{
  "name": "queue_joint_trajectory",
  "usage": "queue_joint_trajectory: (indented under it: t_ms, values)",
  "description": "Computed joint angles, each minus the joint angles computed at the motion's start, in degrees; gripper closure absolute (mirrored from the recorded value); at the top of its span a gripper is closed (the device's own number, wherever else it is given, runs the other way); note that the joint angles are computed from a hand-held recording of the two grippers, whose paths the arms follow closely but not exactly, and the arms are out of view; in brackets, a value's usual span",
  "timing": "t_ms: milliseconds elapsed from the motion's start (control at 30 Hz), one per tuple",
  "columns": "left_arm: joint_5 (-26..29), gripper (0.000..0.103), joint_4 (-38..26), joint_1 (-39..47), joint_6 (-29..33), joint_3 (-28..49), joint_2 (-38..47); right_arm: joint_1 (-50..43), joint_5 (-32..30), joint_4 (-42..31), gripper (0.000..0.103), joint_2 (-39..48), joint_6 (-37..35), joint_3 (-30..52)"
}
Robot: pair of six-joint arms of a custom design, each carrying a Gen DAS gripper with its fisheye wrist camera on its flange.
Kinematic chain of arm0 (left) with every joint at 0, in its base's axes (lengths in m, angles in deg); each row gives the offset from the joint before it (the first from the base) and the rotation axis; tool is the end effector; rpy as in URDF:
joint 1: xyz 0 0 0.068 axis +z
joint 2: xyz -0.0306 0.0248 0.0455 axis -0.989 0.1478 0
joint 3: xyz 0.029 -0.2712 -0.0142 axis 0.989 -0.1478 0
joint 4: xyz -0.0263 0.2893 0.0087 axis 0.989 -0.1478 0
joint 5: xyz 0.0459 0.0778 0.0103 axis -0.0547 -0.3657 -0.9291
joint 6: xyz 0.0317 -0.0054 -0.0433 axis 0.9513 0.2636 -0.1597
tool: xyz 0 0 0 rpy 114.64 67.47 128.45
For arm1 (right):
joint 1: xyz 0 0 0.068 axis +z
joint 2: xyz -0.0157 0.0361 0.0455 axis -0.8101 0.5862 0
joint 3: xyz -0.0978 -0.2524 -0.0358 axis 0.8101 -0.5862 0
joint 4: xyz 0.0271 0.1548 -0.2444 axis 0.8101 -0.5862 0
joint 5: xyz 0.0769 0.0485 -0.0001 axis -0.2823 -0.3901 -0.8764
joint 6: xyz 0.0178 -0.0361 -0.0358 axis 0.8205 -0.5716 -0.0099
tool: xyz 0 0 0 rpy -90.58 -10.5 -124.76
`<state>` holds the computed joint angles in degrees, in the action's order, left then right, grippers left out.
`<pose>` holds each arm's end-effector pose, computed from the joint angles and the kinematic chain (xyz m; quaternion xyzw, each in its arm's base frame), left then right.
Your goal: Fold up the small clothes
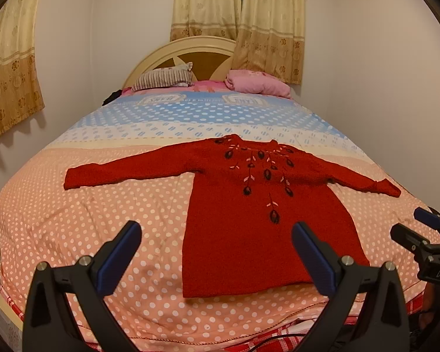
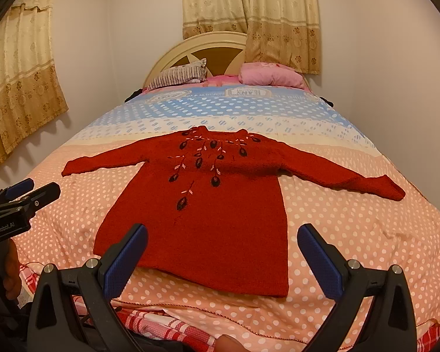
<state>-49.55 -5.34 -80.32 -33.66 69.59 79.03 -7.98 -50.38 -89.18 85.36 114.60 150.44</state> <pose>0.3230 -0.0024 0.2678 0.1011 0.8815 -0.0843 0.4534 0.2279 0.2053 0.3155 0.0794 0.8978 -0.0119 0.4331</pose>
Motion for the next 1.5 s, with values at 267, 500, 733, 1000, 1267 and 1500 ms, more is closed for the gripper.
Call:
queue_joint_trajectory:
  t_ms: [267, 500, 733, 1000, 1267, 1500]
  values:
    - [-0.8, 0.000, 0.4, -0.5, 0.1, 0.0, 1.0, -0.6, -0.8, 0.4, 0.001, -0.1, 0.1, -0.7]
    - [-5.5, 0.000, 2.7, -2.6, 2.3, 1.3, 6.0, -3.7, -3.6, 4.0, 0.001, -1.8, -2.1, -4.1]
    - [-8.9, 0.000, 3.3, -3.4, 2.0, 6.4, 14.1, -12.1, -7.6, 5.9, 0.001, -3.0, -5.3, -8.3]
    - [-12.7, 0.000, 2.4, -6.6, 1.5, 16.3, 25.8, -27.4, -16.0, 12.6, 0.001, -0.8, -12.4, -13.0]
    - [-15.4, 0.000, 0.8, -8.6, 2.2, 23.5, 32.9, -42.3, -24.4, 17.3, 0.001, 3.0, -15.9, -13.9]
    - [-18.0, 0.000, 1.1, -10.2, 2.2, 30.3, 39.7, -55.6, -31.9, 20.5, 0.016, 5.3, -17.1, -12.9]
